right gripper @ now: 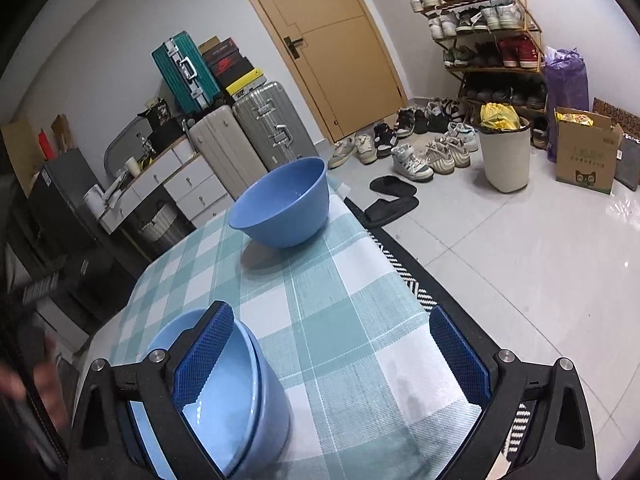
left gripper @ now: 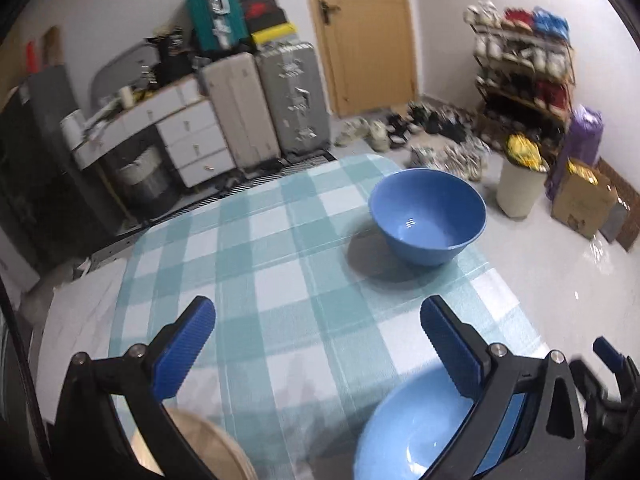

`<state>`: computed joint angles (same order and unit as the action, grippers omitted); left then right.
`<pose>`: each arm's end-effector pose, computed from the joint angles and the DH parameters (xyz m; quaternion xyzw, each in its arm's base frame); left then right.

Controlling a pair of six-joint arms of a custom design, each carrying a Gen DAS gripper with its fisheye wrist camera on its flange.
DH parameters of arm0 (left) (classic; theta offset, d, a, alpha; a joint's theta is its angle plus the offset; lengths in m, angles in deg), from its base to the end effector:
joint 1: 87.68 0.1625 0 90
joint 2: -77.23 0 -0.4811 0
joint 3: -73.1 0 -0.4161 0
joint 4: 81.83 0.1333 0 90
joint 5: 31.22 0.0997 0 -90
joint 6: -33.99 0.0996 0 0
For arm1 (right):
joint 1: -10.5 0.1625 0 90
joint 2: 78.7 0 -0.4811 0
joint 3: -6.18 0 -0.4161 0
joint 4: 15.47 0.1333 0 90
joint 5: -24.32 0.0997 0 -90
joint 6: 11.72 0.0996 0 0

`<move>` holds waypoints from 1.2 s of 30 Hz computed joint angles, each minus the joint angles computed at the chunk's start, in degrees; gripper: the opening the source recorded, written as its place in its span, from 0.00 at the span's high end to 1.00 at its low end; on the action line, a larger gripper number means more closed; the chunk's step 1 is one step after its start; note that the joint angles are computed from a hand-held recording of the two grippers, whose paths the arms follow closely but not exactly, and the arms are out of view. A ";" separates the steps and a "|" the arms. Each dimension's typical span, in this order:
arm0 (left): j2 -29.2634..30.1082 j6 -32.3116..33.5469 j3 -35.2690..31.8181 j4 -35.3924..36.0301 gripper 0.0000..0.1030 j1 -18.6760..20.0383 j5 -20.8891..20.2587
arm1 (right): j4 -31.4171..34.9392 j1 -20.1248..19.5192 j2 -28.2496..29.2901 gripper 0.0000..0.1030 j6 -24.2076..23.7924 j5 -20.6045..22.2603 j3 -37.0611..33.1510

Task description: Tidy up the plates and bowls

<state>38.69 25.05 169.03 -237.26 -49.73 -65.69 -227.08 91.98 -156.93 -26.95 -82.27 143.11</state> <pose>-0.4251 -0.6047 0.0699 0.2939 0.8330 -0.2893 0.3689 0.0378 -0.4553 0.3232 -0.0258 -0.8471 0.4800 0.2267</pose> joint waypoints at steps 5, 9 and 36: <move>5.07 -5.43 -14.28 13.57 0.00 5.09 -6.42 | 1.19 -0.85 -2.11 0.03 -0.86 3.56 0.83; 9.08 -8.21 -23.74 21.60 0.00 7.90 -12.46 | 2.05 -1.77 -4.13 0.03 0.09 7.23 0.56; 30.18 -13.88 -58.59 52.55 0.92 13.23 -18.81 | 35.03 -1.13 8.11 0.03 5.83 2.46 -32.88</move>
